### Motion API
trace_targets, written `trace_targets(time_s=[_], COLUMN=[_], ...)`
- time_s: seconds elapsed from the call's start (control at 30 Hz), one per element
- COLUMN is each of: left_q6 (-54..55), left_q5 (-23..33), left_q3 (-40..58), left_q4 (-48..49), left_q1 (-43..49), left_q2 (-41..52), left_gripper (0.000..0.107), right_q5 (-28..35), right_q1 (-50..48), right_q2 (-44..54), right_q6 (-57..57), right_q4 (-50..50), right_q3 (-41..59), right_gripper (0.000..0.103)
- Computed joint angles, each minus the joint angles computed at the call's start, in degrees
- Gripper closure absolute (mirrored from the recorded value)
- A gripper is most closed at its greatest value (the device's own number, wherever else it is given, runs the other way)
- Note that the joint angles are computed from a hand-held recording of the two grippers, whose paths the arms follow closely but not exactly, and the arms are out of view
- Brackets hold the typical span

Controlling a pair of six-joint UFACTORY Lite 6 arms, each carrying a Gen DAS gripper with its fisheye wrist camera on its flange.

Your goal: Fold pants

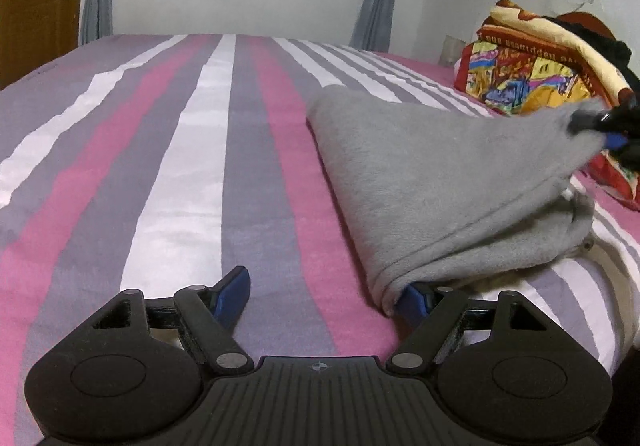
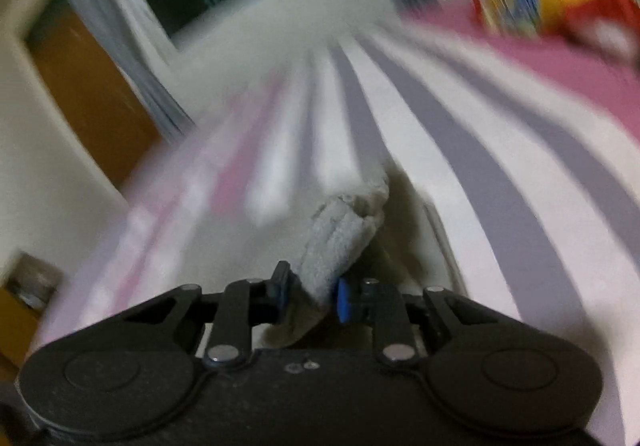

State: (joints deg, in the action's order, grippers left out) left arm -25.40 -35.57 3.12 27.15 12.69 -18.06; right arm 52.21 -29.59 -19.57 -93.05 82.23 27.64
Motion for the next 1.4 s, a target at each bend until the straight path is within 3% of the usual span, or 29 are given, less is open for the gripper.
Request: trace_targets(time_s=[0.07, 0.13, 0.2, 0.23, 0.27, 0.3, 0.4, 0.63, 0.7, 0.8, 0.9, 1.0, 1.07, 1.13, 1.2, 1.23, 1.3, 1.4], left_q6=[-0.3, 1.1, 2.4, 2.9, 2.9, 2.8, 3.0, -4.5, -3.6, -1.8, -2.5, -13.4, -16.1, -14.4, -13.2, -11.7, -11.0, -13.6], left_q5=[-0.7, -0.1, 0.9, 1.4, 1.5, 1.4, 1.7, 0.4, 1.3, 3.6, 3.1, -1.4, -2.6, -2.5, -4.8, -4.6, -3.1, -2.4], left_q3=[0.6, 1.3, 1.1, 1.0, 1.0, 1.2, 1.7, 0.3, 0.7, 1.9, 0.9, -0.5, 0.0, 1.0, 1.9, 1.8, 2.3, 3.3], left_q4=[0.4, -2.0, -3.9, -4.8, -4.9, -4.8, -5.5, 0.9, 0.1, -2.9, -3.6, 7.7, 9.6, 8.1, 9.6, 8.8, 8.3, 11.6], left_q1=[0.2, -1.1, -2.3, -2.7, -2.9, -2.8, -3.3, -0.5, -1.1, -2.3, -2.1, 3.9, 5.0, 4.9, 6.5, 5.8, 5.0, 6.3], left_q2=[1.4, 2.4, 1.7, 1.2, 1.1, 1.5, 2.0, -0.5, -0.6, 0.1, -1.2, -2.9, -1.9, 1.0, 5.1, 5.1, 4.9, 5.0], left_gripper=[0.029, 0.029, 0.029, 0.029, 0.029, 0.029, 0.029, 0.029, 0.029, 0.029, 0.029, 0.036, 0.037, 0.037, 0.036, 0.036, 0.036, 0.036], right_q5=[0.7, -5.3, -3.5, 1.0, 3.1, 5.0, 8.6, -0.6, -4.8, -9.5, -1.8, 8.7, 12.9, 8.6, -1.5, -3.3, 0.1, 1.6], right_q1=[-3.0, -1.7, -5.1, -9.5, -12.6, -15.3, -18.7, -7.7, -3.1, 4.4, 4.6, -1.2, -6.1, -7.8, -5.6, -5.9, -9.0, -9.5], right_q2=[0.6, 9.5, 12.6, 10.9, 8.8, 8.4, 14.1, 17.7, 15.4, 10.3, 3.4, -0.4, -1.2, 4.8, 16.7, 21.4, 24.2, 19.5], right_q6=[-0.8, 5.2, 7.7, 5.5, 5.2, 6.4, 11.6, 13.6, 16.3, 18.2, 16.3, 14.7, 11.0, 4.8, 7.9, 8.8, 5.6, 6.3], right_q4=[-2.9, -10.2, -11.9, -10.9, -10.9, -11.8, -15.1, -10.4, -11.8, -12.4, -9.3, -4.5, -3.0, -5.2, -8.1, -8.2, -7.2, -6.9], right_q3=[0.0, 3.5, 4.1, 2.7, 1.7, 1.6, 4.0, 4.5, 5.4, 6.6, 8.6, 9.3, 6.6, 4.8, 6.4, 7.3, 7.5, 5.2], right_gripper=[0.079, 0.066, 0.061, 0.053, 0.03, 0.02, 0.027, 0.031, 0.054, 0.063, 0.066, 0.069, 0.069, 0.07, 0.071, 0.07, 0.071, 0.072])
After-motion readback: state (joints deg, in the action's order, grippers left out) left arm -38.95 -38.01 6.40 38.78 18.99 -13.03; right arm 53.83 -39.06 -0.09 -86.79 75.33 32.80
